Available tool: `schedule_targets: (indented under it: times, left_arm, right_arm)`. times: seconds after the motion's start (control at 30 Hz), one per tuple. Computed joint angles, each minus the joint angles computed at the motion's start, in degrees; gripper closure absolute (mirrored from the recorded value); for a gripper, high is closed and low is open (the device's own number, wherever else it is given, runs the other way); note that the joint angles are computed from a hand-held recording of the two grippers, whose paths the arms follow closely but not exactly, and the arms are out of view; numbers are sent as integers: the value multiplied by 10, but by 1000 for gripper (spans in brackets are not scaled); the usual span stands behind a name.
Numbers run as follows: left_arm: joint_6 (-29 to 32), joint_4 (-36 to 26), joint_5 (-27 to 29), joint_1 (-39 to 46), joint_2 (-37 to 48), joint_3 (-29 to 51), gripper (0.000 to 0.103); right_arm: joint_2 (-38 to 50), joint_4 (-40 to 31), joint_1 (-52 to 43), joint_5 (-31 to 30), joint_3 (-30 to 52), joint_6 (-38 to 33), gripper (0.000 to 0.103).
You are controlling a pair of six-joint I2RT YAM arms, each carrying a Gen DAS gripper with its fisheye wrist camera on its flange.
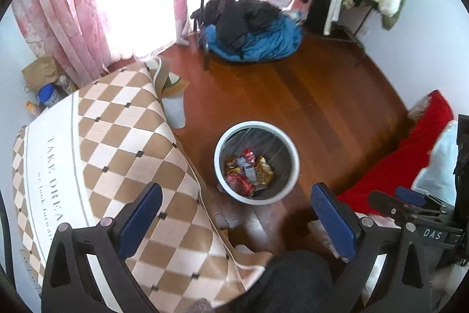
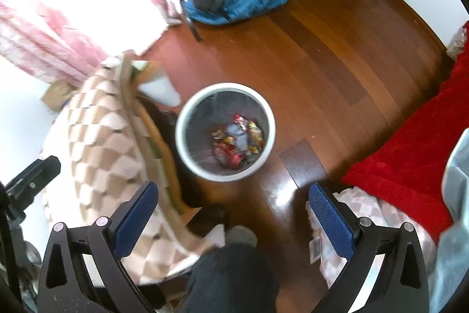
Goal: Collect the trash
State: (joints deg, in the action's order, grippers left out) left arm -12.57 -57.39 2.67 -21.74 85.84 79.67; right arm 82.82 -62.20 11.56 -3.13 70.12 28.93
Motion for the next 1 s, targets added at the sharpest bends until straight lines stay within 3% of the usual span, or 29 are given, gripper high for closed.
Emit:
schedule_targets:
  times: [0.27,0.57,0.77,1.0]
  left_arm:
    - [14,-102,43,26,-97,65,0]
    - [25,-191,97,48,-146,133,0]
    - [21,-215,124,56,-165,143,0]
    - [17,-229,123,46,-176,148,0]
  right_arm:
    - [-84,-125,85,-14,132,54,0]
    - [-81,-230,183,-11,303,105,0]
    - [-70,-260,223,-4,362,125,0]
    - [-68,-270,238,-10,372,140,0]
